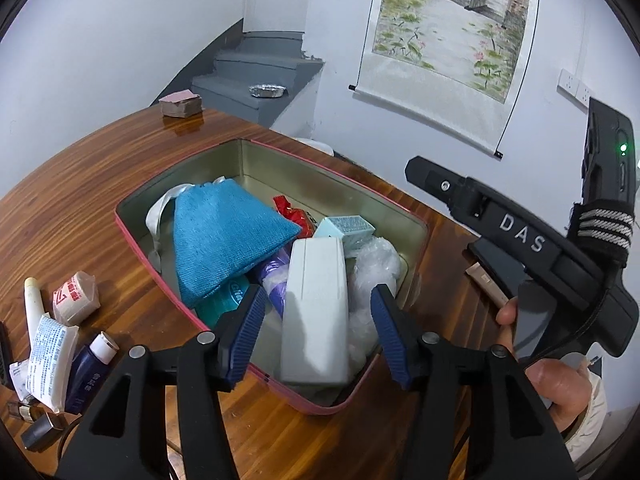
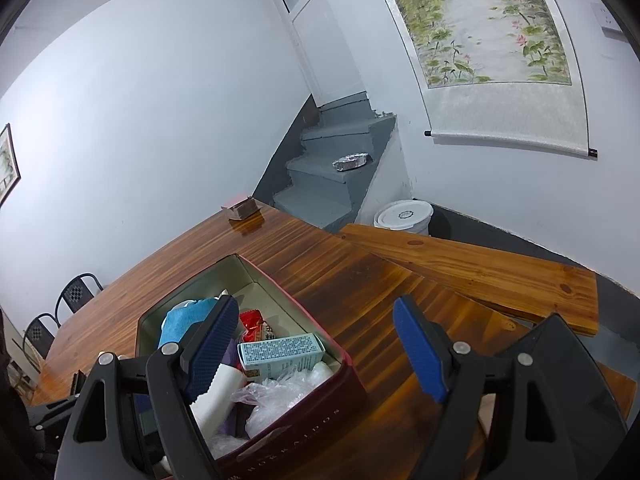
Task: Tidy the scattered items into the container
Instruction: 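Release the blue soap box and white box into the tin with both grippers, then move the left gripper back to the white printed packet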
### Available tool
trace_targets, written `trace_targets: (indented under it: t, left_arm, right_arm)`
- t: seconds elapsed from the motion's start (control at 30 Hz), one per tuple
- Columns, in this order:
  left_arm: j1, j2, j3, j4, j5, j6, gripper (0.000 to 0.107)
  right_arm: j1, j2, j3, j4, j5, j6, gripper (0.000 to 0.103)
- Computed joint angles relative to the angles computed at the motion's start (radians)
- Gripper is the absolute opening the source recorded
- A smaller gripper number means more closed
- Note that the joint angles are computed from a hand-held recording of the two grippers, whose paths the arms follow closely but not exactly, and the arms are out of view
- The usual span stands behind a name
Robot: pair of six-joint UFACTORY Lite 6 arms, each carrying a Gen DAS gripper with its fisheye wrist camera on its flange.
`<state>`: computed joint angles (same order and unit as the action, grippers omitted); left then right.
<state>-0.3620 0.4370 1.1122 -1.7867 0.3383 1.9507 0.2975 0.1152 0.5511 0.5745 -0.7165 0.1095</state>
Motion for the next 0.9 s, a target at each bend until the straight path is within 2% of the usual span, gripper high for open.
trace_targets:
  t: [0.6,0.9]
  left_arm:
    - [0.033,-0.048,-0.053,-0.099,-0.037,0.093,0.059]
    - [0.101,-0.083,-0.102,-0.119,-0.019,0.125,0.059]
  right_arm:
    - [0.045,0.052,0.040,0.063,-0.005,-0.079,0.083]
    - [0.068,0.089,0.077,0.114,-0.005,-0.134,0.083]
